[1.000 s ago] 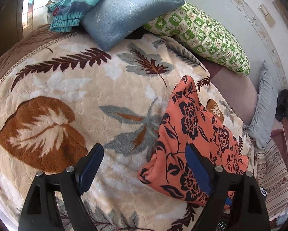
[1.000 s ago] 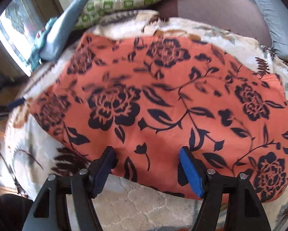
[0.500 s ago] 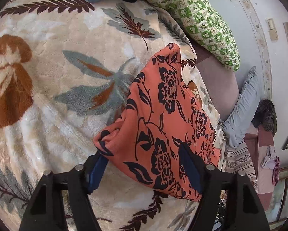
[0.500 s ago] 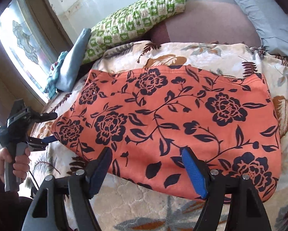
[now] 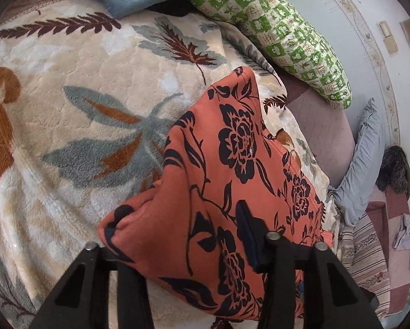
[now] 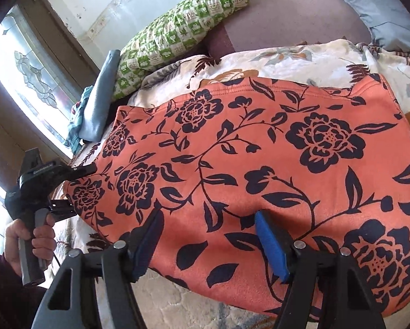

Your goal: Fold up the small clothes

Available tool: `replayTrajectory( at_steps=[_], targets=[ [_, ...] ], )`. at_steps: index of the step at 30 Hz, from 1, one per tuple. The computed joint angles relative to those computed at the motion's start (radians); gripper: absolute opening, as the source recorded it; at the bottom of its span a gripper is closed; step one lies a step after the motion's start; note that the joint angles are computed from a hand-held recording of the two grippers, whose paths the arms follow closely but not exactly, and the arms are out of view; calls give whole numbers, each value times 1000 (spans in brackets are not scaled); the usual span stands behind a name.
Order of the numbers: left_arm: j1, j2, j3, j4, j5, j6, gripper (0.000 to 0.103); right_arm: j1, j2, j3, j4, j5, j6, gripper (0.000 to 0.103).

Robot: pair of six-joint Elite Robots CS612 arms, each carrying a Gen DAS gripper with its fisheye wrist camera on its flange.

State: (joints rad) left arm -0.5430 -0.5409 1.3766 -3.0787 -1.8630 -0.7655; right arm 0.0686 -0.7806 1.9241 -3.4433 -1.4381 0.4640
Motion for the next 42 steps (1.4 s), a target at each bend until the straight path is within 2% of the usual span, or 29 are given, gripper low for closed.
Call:
replayTrajectory(
  at_steps=[1, 3, 6, 8, 10, 12, 13, 14, 15, 17, 18, 19, 20, 21, 22, 26, 29, 33, 36, 39, 42],
  targets=[
    [-5, -2, -1, 10, 25, 24, 22, 0, 1, -2, 0, -1, -4, 72],
    [-6, 1, -2, -5, 31, 17, 19, -1, 3, -8, 11, -3, 2, 72],
    [-8, -5, 8, -42, 37, 28, 17, 0, 6, -30, 96, -8, -12, 71],
    [-17, -21, 21, -65, 63, 73, 17, 8, 1, -36, 121, -32, -46, 71],
    [-29, -42, 43, -101, 90, 115, 17, -2, -3, -30, 116, -4, -31, 69],
    [-43, -65, 70, -143, 111, 153, 16, -24, -6, -11, 50, 47, 14, 57],
    [-50, -76, 83, -159, 121, 167, 16, -35, -8, -1, 12, 65, 37, 46],
    [-57, -86, 95, -173, 127, 178, 16, -43, -11, 7, -13, 65, 59, 41],
    [-64, -95, 105, -181, 131, 191, 16, -47, -15, 12, -18, 44, 82, 41],
    [-80, -115, 119, -184, 145, 228, 16, -58, -24, 9, 71, 7, 126, 41],
    [-88, -124, 123, -184, 147, 246, 16, -73, -21, 8, 110, 37, 159, 39],
    [-95, -131, 123, -182, 142, 262, 16, -92, -16, 13, 108, 84, 206, 31],
    [-104, -138, 121, -177, 138, 275, 16, -110, -12, 24, 73, 129, 250, 27],
    [-112, -143, 117, -173, 133, 289, 16, -128, -10, 33, 38, 175, 282, 27],
    [-122, -146, 111, -164, 127, 306, 16, -139, -11, 43, 8, 190, 307, 27],
    [-168, -152, 79, -117, 106, 376, 16, -175, -17, 80, -79, 214, 385, 27],
    [-208, -142, 49, -74, 84, 419, 16, -202, -32, 122, -146, 201, 430, 27],
    [-264, -99, 3, -7, 37, 471, 16, -250, -46, 194, -279, 173, 515, 28],
    [-305, -60, -27, 62, 37, 508, 16, -295, -31, 237, -384, 206, 596, 31],
    [-331, -41, -26, 105, 53, 540, 16, -337, -3, 255, -466, 295, 659, 31],
    [-337, -44, -4, 78, 78, 567, 16, -386, 62, 224, -627, 493, 759, 31]
  ],
)
